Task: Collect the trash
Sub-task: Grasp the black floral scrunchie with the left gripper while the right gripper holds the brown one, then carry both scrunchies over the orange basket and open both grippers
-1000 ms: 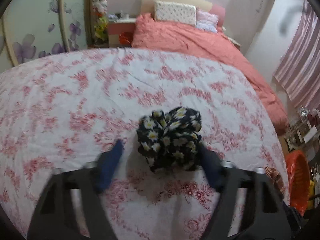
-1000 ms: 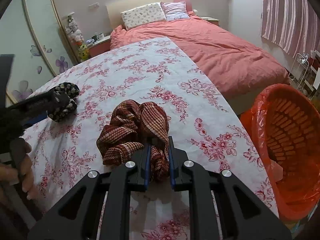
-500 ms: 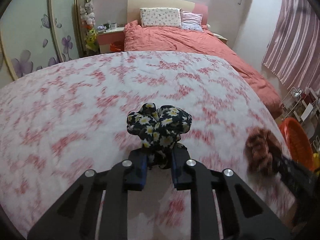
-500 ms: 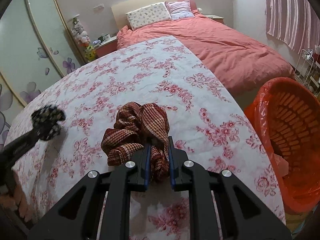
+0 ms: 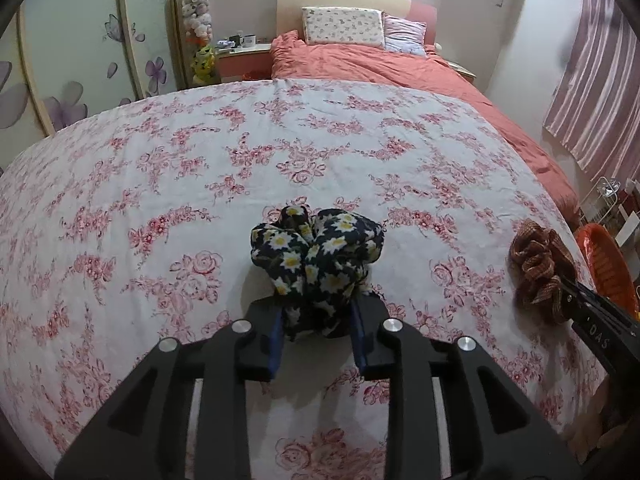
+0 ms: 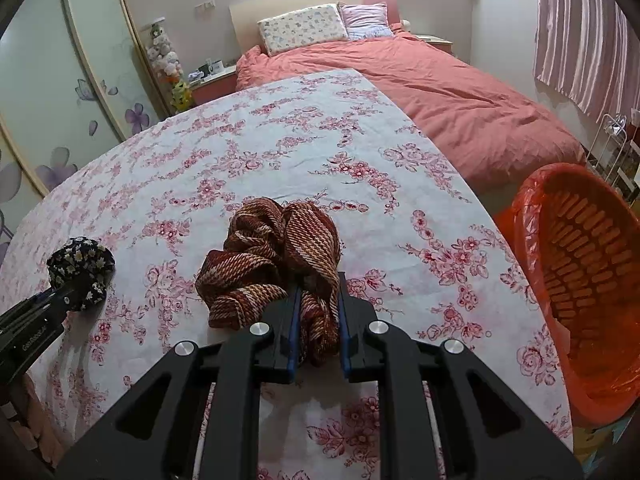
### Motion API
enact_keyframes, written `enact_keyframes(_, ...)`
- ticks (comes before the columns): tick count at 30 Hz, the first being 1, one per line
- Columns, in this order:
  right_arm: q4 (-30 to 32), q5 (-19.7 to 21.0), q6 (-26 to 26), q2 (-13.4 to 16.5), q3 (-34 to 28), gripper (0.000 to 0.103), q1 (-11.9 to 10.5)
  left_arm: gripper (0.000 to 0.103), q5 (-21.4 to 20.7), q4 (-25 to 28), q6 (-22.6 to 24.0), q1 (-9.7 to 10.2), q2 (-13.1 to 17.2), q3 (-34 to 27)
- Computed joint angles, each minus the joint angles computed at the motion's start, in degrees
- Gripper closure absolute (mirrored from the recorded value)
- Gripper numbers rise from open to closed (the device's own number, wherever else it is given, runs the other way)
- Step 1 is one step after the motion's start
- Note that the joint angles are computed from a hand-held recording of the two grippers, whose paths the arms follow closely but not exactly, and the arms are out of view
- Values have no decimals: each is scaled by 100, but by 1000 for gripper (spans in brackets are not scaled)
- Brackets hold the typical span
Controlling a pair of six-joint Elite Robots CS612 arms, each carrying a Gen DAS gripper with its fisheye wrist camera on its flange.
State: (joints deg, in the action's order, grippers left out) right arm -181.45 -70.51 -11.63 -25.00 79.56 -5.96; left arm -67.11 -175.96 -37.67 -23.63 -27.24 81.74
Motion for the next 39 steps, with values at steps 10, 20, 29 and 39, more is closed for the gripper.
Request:
enact_keyframes(10,14,-137,-12,33,-81,81,47,62,113,223,-111,-2,47,-111)
enact_keyframes(20,26,-115,-26,34,-86,85,49,69,75,63,29,-10,132,-184)
enact_keyframes(29,-438,346,143,-75,132,89,-64,84,-41,-391,217,-46,20,-37)
enact_keyframes(39,-1308,659,404,-365,578,89,-267,84,30,-986,403,-224,-246,231)
